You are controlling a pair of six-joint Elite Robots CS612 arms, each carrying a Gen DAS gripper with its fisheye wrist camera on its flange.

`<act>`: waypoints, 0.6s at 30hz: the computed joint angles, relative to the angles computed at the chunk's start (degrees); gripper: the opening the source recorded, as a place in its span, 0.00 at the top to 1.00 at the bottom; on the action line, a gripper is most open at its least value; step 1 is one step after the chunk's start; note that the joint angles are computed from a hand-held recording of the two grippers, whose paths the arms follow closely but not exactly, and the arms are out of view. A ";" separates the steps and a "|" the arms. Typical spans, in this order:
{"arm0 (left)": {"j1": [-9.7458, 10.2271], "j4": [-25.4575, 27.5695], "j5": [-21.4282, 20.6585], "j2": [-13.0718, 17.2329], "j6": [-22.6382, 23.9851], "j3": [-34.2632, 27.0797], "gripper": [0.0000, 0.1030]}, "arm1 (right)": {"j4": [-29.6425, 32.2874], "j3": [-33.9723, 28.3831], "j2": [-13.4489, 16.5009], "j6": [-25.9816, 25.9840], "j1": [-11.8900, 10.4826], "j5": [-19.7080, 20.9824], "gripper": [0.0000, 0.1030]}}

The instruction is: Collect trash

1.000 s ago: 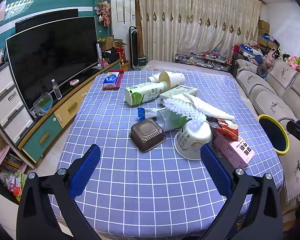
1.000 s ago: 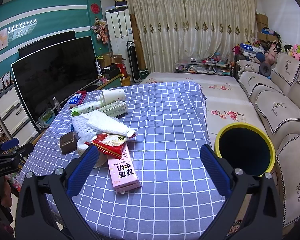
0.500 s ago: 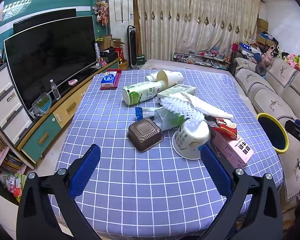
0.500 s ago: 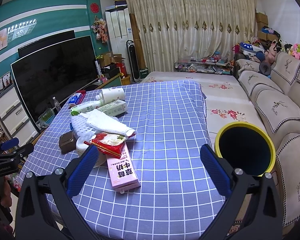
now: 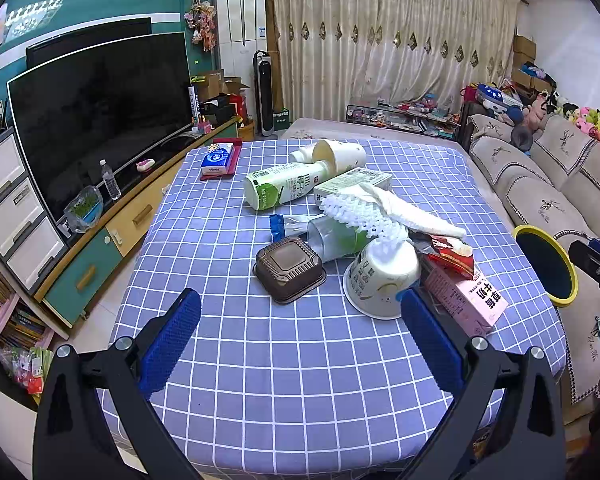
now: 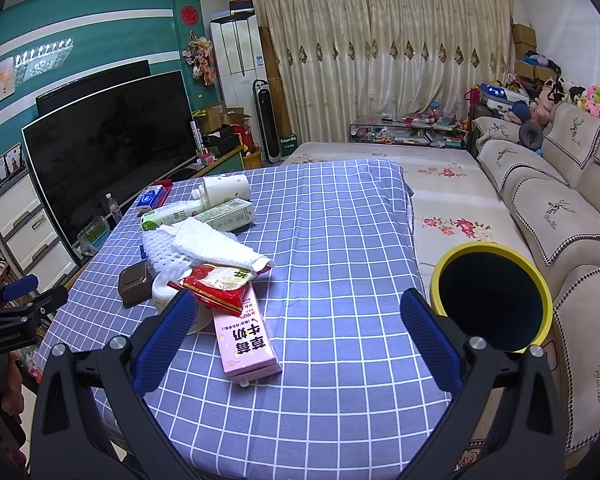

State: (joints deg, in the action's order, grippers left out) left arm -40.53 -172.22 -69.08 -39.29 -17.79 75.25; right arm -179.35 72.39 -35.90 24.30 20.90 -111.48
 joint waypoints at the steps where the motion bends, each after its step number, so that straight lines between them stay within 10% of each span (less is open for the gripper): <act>1: 0.00 0.09 0.00 0.00 -0.03 -0.02 0.04 | 0.04 -0.02 -0.01 -0.01 0.00 -0.02 0.06; 18: 0.03 0.45 -0.03 0.01 0.09 -0.08 0.04 | -1.97 0.54 0.74 -1.97 -0.88 6.47 0.06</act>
